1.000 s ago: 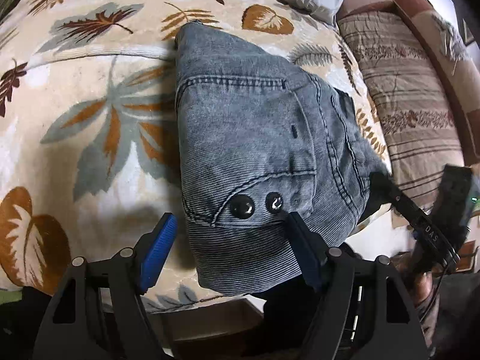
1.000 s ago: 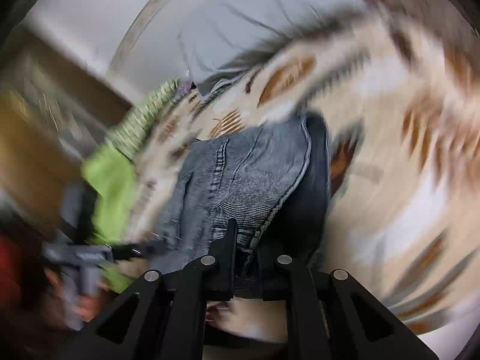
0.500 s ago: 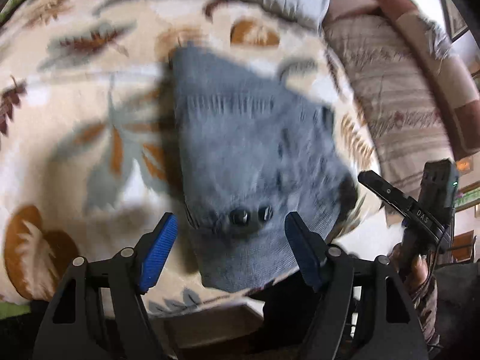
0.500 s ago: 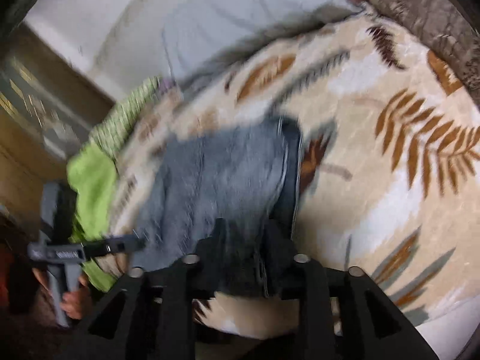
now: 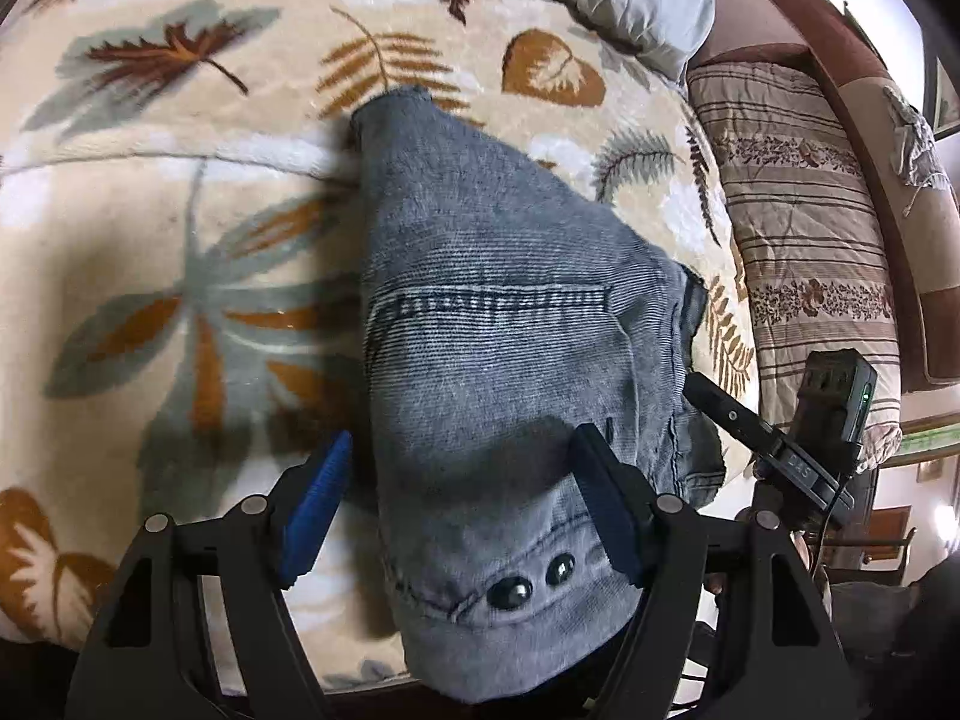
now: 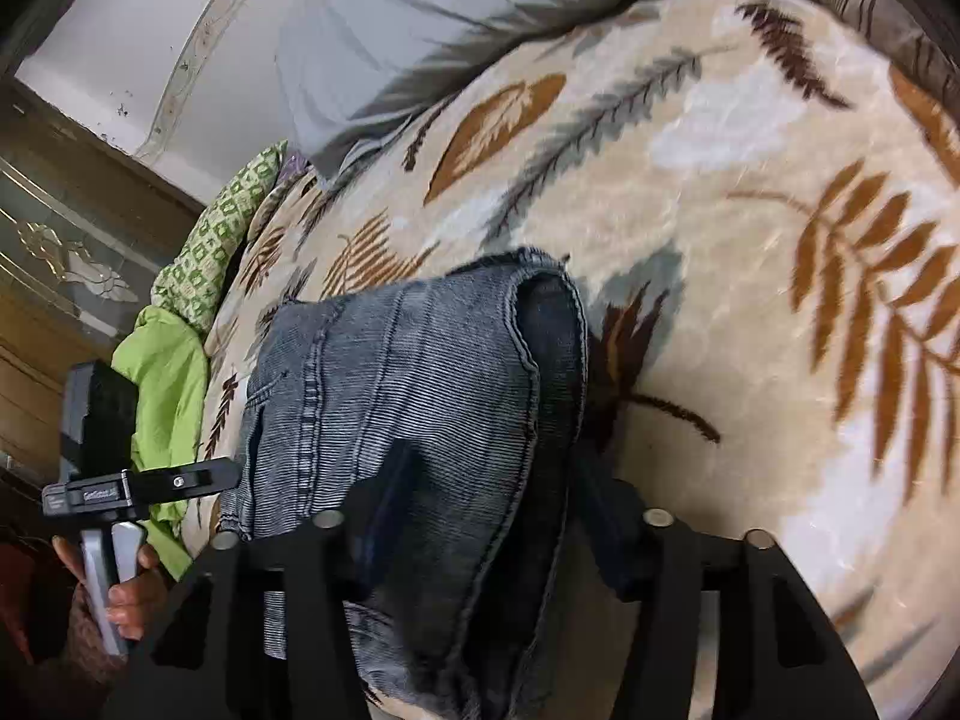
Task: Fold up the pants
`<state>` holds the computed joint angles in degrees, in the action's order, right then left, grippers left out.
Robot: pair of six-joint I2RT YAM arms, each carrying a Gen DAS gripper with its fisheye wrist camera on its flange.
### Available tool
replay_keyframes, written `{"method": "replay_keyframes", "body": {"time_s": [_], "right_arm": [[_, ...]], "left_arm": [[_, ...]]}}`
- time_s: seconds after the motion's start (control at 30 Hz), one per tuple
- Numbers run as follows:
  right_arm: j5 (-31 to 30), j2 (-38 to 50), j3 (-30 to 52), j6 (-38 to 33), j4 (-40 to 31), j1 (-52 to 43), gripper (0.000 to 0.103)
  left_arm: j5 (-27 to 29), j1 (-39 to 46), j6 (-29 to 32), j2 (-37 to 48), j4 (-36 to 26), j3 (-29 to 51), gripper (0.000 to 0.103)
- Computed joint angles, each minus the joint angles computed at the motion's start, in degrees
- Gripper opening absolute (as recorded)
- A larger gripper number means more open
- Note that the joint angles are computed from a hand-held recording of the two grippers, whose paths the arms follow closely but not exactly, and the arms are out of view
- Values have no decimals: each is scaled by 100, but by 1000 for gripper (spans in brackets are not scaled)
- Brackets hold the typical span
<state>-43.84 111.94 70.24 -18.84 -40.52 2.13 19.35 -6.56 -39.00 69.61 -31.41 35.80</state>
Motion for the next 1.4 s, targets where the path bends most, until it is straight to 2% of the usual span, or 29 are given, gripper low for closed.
{"method": "replay_keyframes", "body": {"time_s": [0.07,0.2,0.33,0.4,0.43,0.47,0.5,0.53,0.57,0.67,0.8,0.97,1.07,1.2,1.4], "right_arm": [[-488,441,319,-326,-525,-112,61],[-1048,999,672,-742,-935,-268,62],[-1038,1129,766,-781,-855,-119,60],[-841,1016,711,-703,-686,3,58],[-573,770,490,-588,-384,124,51],[-387,583,329,-574,-228,208,43],[-236,393,169,-582,-107,271,40],[-165,214,31,-542,-21,295,34],[-102,42,-84,-488,23,301,33],[155,-519,-422,-438,81,391,31],[300,-1185,-644,-429,62,700,30],[277,-1444,-267,49,295,1188,30],[317,-1242,238,446,590,1498,30],[671,-769,879,828,978,1935,30],[1125,303,1907,1151,1106,2358,30]], "left_arm": [[325,91,-2,189,252,-81,74],[587,168,-42,445,670,-180,80],[593,120,-182,605,892,-143,85],[276,-136,-216,651,762,2,85],[146,-229,-208,629,695,37,83],[16,-318,-230,568,603,61,74],[-164,-411,-254,508,472,112,69],[-357,-506,-254,440,319,169,58],[-569,-625,-228,341,126,242,47],[-1349,-1059,-254,141,-390,509,32],[-2110,-1345,-234,-114,-888,768,29],[-2128,-493,447,-602,-1299,1140,29],[-2267,-63,902,-474,-1364,1559,29],[-2470,398,1455,-26,-1142,1922,29],[-2164,1106,1808,824,-368,1913,29]]}}
